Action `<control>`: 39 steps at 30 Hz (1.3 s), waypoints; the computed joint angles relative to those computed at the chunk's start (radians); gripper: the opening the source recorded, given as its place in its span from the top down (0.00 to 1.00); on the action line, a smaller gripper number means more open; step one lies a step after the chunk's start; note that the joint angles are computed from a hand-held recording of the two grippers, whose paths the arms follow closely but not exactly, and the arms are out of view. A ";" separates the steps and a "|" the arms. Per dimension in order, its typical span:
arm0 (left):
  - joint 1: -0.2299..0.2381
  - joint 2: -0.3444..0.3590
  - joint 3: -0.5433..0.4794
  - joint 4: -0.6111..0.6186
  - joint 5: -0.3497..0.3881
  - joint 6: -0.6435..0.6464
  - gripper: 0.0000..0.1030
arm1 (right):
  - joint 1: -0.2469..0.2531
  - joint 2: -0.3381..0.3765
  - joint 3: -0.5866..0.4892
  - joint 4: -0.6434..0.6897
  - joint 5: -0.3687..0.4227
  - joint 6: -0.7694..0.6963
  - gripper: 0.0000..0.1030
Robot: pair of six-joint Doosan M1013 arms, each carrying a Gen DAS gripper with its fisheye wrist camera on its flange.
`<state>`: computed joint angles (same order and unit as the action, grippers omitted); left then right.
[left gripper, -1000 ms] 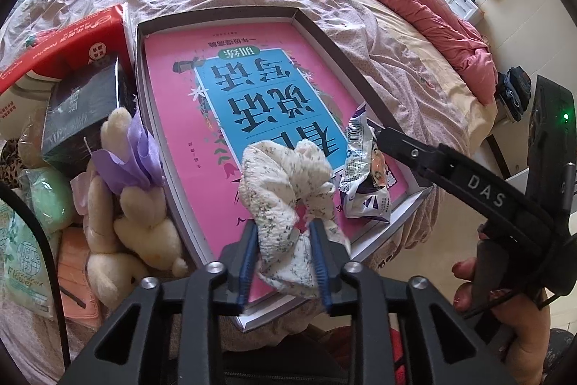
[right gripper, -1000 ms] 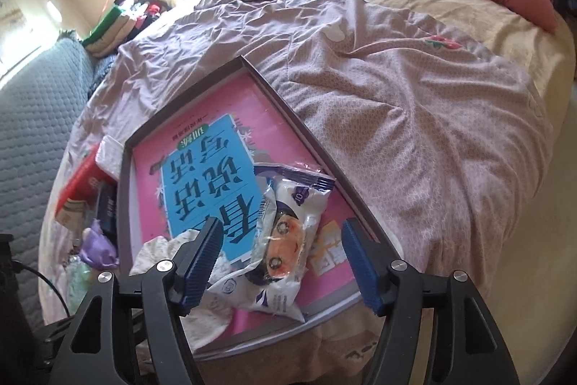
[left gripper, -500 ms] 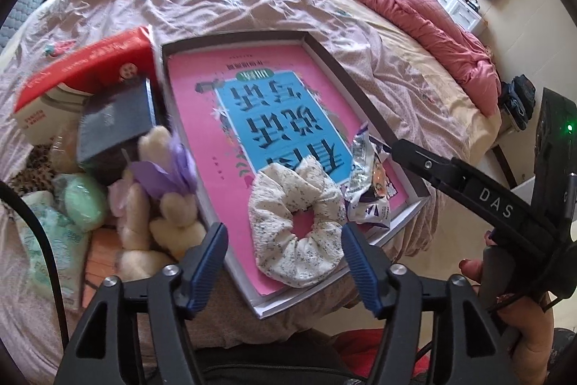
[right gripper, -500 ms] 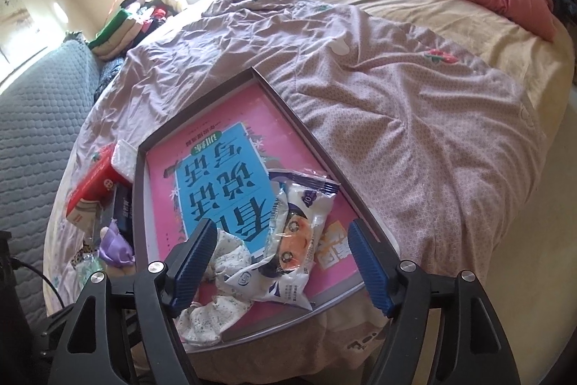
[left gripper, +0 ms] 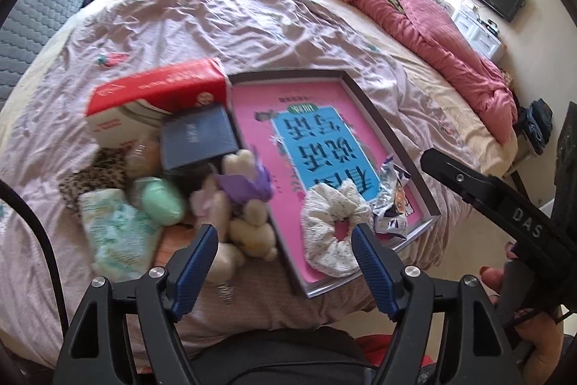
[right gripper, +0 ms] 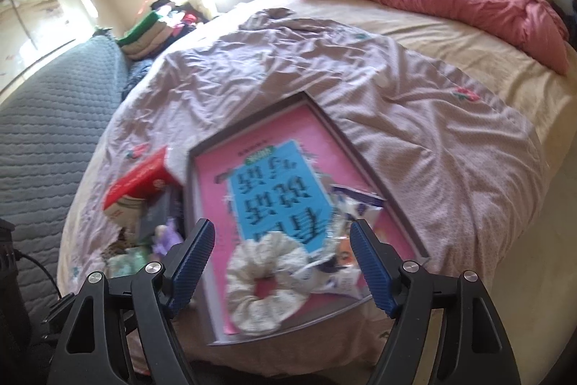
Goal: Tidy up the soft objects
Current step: 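Withdraw both tools from the tray back toward the pile, then grasp the green-printed wet-wipe pack with the left tool while the right tool grasps the plush bunny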
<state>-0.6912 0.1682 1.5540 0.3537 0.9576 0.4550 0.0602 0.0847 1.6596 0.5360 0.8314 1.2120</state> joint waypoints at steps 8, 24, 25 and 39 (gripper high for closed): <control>-0.016 -0.067 0.028 0.110 0.052 -0.106 0.22 | 0.028 -0.036 -0.002 0.065 0.007 -0.077 0.22; -0.028 -0.178 0.101 0.265 0.185 -0.251 0.21 | 0.061 -0.083 0.004 0.140 0.008 -0.188 0.21; -0.026 -0.187 0.111 0.267 0.188 -0.266 0.21 | 0.065 -0.084 0.005 0.139 0.008 -0.193 0.21; 0.010 -0.247 0.221 0.225 0.170 -0.343 0.21 | 0.129 -0.069 0.021 0.066 0.042 -0.219 0.21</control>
<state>-0.6814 -0.0785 1.7753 0.5790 1.1272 0.1121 0.1887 0.0154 1.6810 0.6019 0.8729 0.9926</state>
